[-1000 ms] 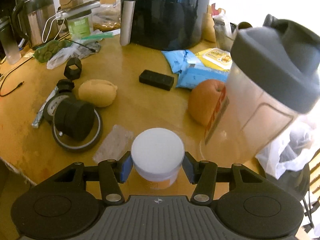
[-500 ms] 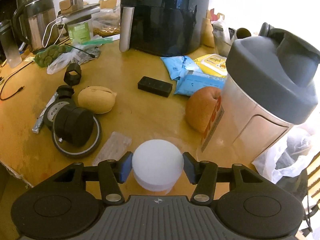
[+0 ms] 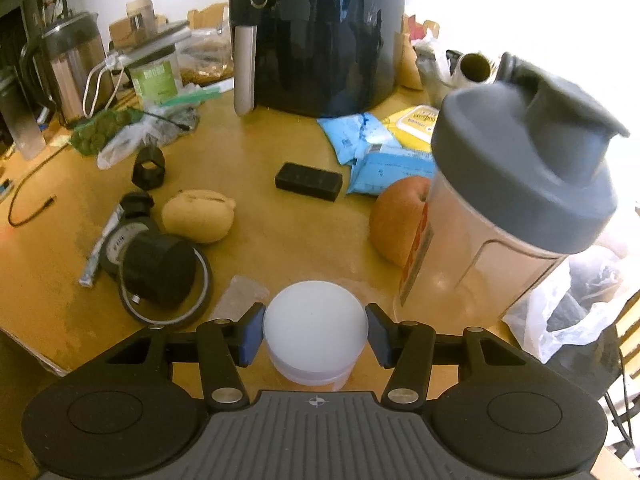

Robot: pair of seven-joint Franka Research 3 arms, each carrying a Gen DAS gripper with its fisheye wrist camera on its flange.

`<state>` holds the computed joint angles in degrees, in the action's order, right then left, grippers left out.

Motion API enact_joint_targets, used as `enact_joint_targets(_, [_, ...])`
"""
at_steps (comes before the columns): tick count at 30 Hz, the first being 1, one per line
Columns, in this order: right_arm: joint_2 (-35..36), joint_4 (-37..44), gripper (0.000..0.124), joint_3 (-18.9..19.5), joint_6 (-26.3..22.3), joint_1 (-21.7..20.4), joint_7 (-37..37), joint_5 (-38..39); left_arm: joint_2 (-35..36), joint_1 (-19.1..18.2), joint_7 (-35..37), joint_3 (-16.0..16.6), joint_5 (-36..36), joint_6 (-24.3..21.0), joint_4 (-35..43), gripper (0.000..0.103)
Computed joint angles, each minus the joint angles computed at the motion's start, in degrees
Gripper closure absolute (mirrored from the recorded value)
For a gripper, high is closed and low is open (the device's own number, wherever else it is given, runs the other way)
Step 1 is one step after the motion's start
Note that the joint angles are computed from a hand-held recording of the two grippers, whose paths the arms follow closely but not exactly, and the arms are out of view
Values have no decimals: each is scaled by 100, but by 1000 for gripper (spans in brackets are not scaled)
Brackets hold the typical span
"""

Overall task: Organize rigid objects
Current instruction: 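Lift the white jar with the right tool while the left tool moves toward the marble strip, then grasp the marble-patterned strip with the left tool while the right tool holds the jar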

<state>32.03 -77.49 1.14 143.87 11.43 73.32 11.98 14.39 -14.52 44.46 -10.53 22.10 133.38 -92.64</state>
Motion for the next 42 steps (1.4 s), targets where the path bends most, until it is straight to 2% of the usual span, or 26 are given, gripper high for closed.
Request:
enact_joint_targets(9, [-495, -450, 68, 53, 133, -96, 20, 262, 379, 10, 69, 156, 457, 244, 285, 0])
enact_joint_targets(15, [-797, -779, 68, -28, 212, -45, 290, 220, 808, -33, 202, 260, 589, 56, 691, 0])
enact_joint_targets(32, [-1534, -1681, 68, -184, 477, 21, 1324, -211, 2051, 24, 1461, 287, 28, -333, 1899, 2])
enact_joint_targets(34, [-1599, -1771, 68, -198, 501, 18, 1423, -268, 2183, 43, 1611, 278, -63, -359, 2039, 20])
enact_joint_targets(36, [-1668, -1865, 68, -216, 520, 19, 1536, -336, 2387, 40, 1780, 277, -167, -560, 2325, 23])
enact_joint_targets(39, [-1745, -1965, 68, -231, 550, 8, 1674, -426, 2322, 79, 1751, 307, -228, -201, 2121, 30])
enact_joint_targets(42, [-1813, -2061, 68, -243, 555, -6, 1805, -501, 2275, 130, 1785, 286, -336, 2, 2009, 50])
